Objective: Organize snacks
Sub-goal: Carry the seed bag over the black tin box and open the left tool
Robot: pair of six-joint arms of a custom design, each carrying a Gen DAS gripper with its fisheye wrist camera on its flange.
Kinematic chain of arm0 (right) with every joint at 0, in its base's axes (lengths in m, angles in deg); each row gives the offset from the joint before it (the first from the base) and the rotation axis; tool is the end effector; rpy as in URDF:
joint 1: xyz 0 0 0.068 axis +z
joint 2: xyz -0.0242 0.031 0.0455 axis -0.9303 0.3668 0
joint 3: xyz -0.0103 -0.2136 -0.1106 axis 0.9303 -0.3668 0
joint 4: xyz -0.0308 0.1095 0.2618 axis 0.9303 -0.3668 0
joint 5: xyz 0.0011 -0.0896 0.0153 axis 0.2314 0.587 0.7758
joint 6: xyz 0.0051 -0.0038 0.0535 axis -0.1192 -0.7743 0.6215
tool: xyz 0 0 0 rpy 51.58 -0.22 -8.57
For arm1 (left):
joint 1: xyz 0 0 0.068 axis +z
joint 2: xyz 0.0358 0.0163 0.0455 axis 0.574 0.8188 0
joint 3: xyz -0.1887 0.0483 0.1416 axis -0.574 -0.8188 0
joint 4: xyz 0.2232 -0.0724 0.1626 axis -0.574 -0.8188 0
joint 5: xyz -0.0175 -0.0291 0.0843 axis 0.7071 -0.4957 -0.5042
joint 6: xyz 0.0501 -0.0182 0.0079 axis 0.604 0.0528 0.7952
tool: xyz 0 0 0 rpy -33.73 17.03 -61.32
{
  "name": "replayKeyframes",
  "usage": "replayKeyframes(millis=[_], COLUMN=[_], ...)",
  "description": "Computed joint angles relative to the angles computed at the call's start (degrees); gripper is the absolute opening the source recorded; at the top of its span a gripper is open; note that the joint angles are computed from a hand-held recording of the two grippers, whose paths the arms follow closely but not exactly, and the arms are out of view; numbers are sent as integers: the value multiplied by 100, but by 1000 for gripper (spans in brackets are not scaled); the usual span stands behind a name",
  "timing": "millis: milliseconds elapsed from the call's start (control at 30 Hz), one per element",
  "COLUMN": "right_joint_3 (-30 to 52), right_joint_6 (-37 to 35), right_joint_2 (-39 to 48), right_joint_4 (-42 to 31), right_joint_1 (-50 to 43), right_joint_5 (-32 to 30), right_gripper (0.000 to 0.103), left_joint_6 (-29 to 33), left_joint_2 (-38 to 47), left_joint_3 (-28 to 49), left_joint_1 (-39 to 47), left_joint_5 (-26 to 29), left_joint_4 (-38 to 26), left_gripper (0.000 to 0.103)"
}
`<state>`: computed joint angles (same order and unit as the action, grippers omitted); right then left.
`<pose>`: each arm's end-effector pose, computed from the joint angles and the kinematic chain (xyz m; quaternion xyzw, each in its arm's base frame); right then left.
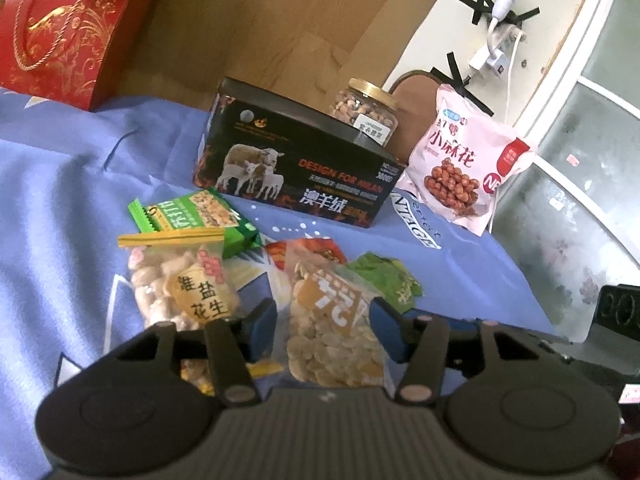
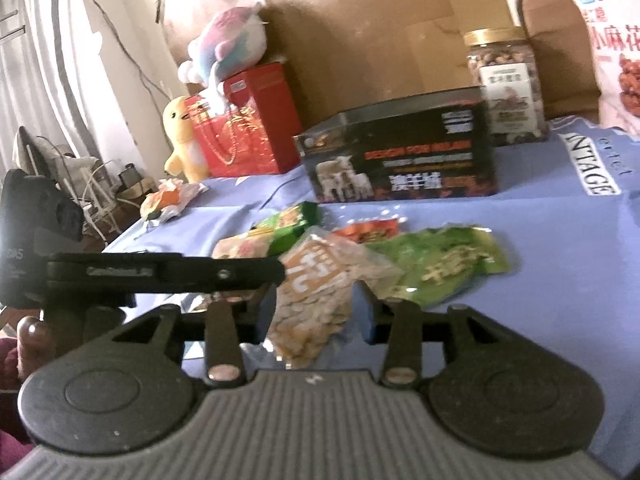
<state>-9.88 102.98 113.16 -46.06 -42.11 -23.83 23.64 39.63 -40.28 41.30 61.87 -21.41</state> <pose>0.2324 0.1248 0.0732 -0.0997 0.8483 0.3005 0.4243 0.2463 0.0046 0.0789 0.0610 0.8687 -0.2952 0.3931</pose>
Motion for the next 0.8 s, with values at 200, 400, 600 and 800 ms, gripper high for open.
replayKeyframes(millis=[200,400,600,800], right_joint_3=[182,86,177,108], right_joint_6=[-208,-809,-1269,-1020], right_joint_2=[196,77,26,42], right_joint_4=[-381,-465,-757,-451], right_joint_1=[-96,200,735,888], right_joint_5=[-57,-33,792,1393], right_gripper=[50,73,87,45], left_joint_6=[110,299,174,151], left_joint_2=[206,467,316,-424], left_joint_3=[383,707,592,384], left_joint_1=[-377,-762,-590,-366], left_joint_5=[-363,-721,-515,-43], left_joint_4=[-387,-582,-585,-735], left_gripper=[60,48,25,16])
